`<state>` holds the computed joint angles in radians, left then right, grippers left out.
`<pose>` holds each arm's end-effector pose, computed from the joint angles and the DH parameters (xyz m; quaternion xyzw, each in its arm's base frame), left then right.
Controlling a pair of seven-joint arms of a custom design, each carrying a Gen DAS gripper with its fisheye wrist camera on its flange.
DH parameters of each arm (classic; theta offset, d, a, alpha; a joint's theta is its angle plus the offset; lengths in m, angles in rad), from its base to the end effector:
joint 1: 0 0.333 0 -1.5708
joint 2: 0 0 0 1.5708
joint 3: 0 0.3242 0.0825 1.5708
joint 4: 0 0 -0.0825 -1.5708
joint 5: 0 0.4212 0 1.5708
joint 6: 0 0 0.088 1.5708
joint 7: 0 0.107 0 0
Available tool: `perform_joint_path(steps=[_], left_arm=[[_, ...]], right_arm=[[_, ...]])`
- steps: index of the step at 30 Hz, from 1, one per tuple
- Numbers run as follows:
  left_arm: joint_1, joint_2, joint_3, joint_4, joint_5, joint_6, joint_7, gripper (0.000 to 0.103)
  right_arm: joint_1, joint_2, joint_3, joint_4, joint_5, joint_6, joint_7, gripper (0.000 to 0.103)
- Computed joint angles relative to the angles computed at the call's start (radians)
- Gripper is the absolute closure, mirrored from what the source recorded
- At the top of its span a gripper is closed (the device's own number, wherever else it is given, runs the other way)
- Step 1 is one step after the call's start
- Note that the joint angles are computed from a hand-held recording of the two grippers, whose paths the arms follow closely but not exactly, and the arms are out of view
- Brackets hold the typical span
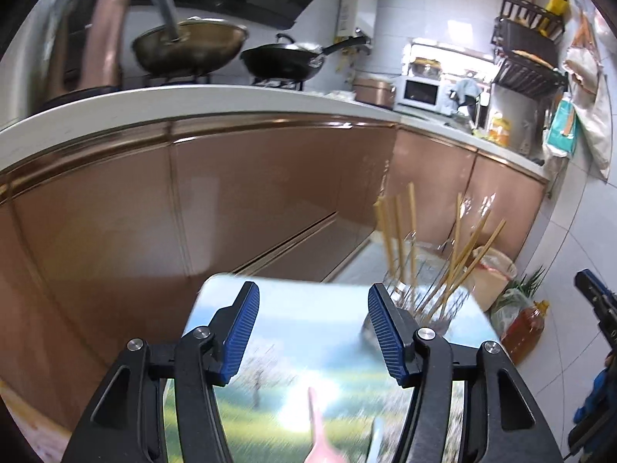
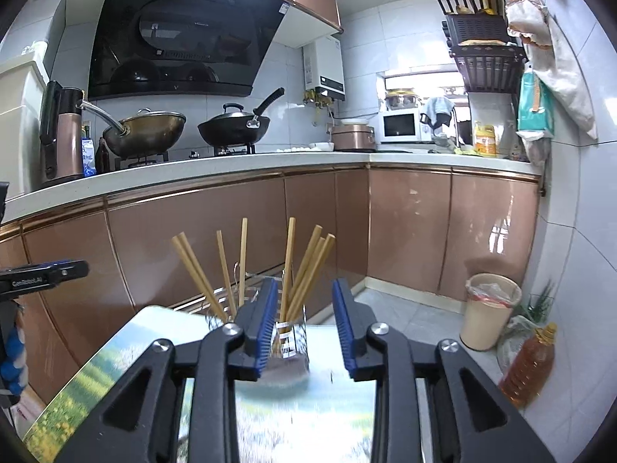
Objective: Organize utensils
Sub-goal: 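Open the right gripper and withdraw both grippers from the holder, then lower the left gripper onto the pink spoon while the right lowers onto the blue spoon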
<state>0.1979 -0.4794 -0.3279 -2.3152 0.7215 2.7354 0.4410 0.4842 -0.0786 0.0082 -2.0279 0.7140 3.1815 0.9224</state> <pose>0.4855 -0.1130 0.6034 -0.7258 0.4724 -0.3171 0.3867 0.5576 0.2308 0.6103 -0.6846 0.4493 -0.2880 0.4964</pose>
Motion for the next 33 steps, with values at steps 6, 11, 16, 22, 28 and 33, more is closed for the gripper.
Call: perform_joint_path(steps=[6, 11, 16, 22, 28, 33], left_arm=[[-0.063, -0.157, 0.02, -0.122, -0.096, -0.091, 0.05, 0.042], [-0.085, -0.265, 0.001, -0.2, -0.155, -0.14, 0.062, 0.035], [-0.095, -0.363, -0.037, -0.253, -0.181, -0.194, 0.052, 0.029], [-0.114, -0.446, -0.072, -0.287, -0.183, -0.257, 0.04, 0.028], [-0.143, -0.491, -0.086, -0.306, -0.188, -0.304, 0.031, 0.028], [-0.166, -0.502, -0.078, -0.32, -0.201, -0.327, 0.034, 0.028]], right_arm=[[-0.099, -0.134, 0.071, -0.137, -0.247, -0.066, 0.241, 0.075], [-0.122, -0.234, 0.087, -0.232, -0.377, -0.144, 0.371, 0.067], [-0.09, -0.319, 0.068, -0.322, -0.444, -0.199, 0.454, 0.066], [-0.048, -0.405, 0.045, -0.405, -0.487, -0.226, 0.502, 0.066], [-0.033, -0.474, 0.038, -0.456, -0.515, -0.248, 0.533, 0.066], [-0.022, -0.508, 0.027, -0.48, -0.522, -0.273, 0.548, 0.066]])
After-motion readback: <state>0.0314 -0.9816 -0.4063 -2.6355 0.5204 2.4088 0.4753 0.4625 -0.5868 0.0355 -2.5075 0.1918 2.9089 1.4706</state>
